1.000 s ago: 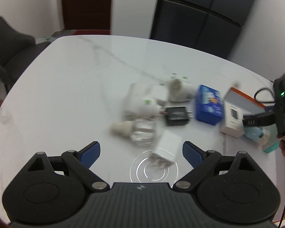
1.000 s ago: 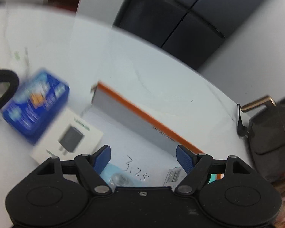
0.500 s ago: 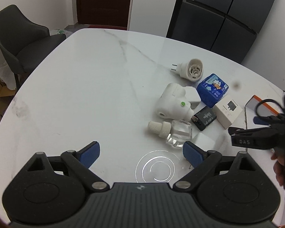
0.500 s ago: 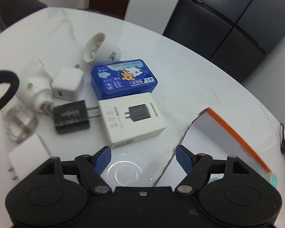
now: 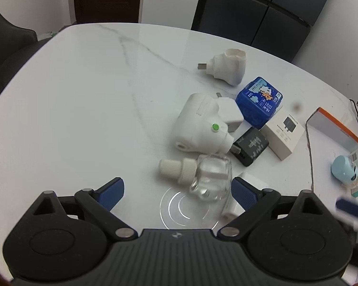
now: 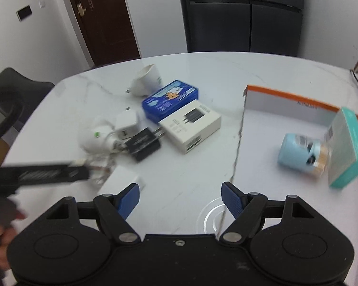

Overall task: Organize rigid objects
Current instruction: 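Grasp the glass diffuser bottle with the left gripper while the right gripper grasps the white charger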

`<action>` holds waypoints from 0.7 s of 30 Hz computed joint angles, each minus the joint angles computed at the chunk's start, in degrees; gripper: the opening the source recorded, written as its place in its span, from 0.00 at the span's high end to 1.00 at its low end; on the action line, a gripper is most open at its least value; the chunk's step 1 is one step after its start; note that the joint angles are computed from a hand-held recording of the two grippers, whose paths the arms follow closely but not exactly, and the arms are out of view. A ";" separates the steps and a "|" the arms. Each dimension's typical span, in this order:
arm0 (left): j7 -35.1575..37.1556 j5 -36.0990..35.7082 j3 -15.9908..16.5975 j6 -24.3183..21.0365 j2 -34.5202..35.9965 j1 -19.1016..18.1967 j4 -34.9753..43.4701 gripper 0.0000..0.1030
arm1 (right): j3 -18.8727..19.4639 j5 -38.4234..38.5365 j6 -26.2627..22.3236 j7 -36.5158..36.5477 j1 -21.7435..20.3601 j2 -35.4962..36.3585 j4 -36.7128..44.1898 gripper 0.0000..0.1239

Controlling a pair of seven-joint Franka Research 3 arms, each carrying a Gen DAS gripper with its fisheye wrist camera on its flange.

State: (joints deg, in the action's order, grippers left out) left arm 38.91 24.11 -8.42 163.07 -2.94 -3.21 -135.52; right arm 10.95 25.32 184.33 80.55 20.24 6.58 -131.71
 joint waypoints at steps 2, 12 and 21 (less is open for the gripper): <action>1.62 -1.18 0.12 0.26 1.28 -0.16 1.05 0.04 | 2.77 3.22 -0.30 -1.41 -1.49 -0.87 -0.97 0.28; -0.20 8.72 1.43 1.32 5.80 -1.07 3.86 0.11 | -6.51 -5.45 1.90 10.54 8.91 -2.90 -4.73 0.28; 6.66 3.72 1.54 5.00 2.52 0.67 -0.31 0.23 | -16.13 -13.61 1.57 22.01 18.56 0.28 -1.95 0.28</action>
State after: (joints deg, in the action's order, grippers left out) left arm 45.57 27.83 -6.88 168.07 -0.42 -2.53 -135.83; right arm -5.18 11.70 185.90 102.56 38.81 6.86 -133.66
